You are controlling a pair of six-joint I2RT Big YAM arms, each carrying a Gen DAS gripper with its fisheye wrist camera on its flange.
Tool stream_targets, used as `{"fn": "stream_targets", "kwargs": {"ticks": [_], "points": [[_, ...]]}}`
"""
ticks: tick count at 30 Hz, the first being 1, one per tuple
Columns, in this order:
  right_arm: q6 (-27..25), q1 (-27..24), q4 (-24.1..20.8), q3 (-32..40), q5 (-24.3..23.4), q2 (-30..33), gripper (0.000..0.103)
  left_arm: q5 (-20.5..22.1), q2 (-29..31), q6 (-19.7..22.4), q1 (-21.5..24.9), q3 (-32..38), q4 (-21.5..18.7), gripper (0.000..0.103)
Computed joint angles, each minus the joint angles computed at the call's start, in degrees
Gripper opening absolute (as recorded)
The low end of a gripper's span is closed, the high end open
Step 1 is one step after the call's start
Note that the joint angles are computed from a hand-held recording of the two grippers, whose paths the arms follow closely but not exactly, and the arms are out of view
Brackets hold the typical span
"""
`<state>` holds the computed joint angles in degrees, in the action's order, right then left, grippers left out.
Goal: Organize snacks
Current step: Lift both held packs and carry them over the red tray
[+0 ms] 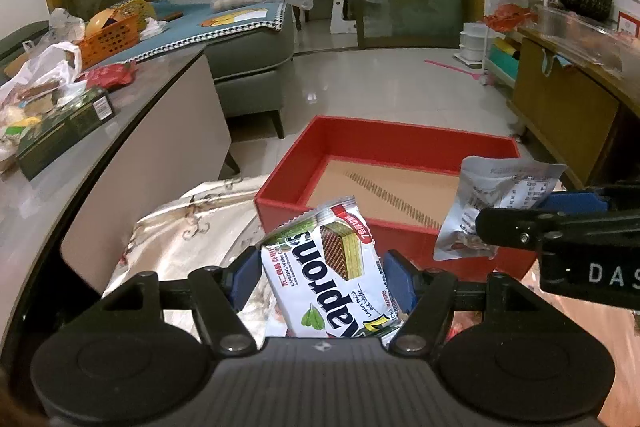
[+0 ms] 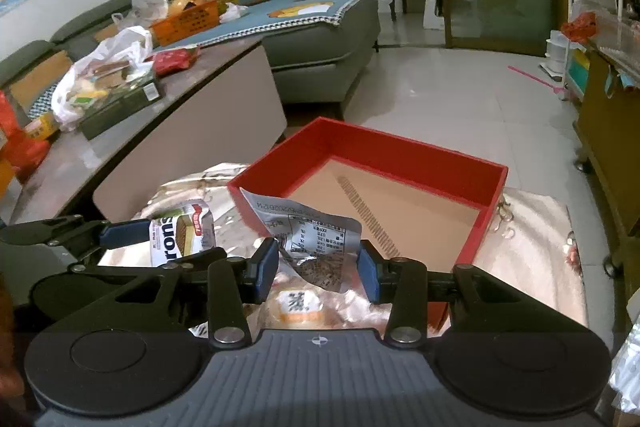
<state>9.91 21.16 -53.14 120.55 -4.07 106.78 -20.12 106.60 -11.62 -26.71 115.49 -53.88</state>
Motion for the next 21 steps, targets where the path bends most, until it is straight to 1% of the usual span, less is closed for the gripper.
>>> {"fn": "stream_targets", "kwargs": {"ticks": [3,14,21], "points": [[-0.2,-0.4,-0.6,1.9,0.6,1.3,0.051,-0.9,1.7,0.9,-0.1,2.1,0.0,0.060],[0.4,-1.8,-2.5,7.8,0.8,5.6,0.051,-2.0,7.2,1.5,0.2,9.5,-2.0,0.060],[1.1,-2.5,-4.4,12.4,1.6,9.2,0.051,-2.1,12.7,0.8,1.3,17.5,-4.4,0.060]]}}
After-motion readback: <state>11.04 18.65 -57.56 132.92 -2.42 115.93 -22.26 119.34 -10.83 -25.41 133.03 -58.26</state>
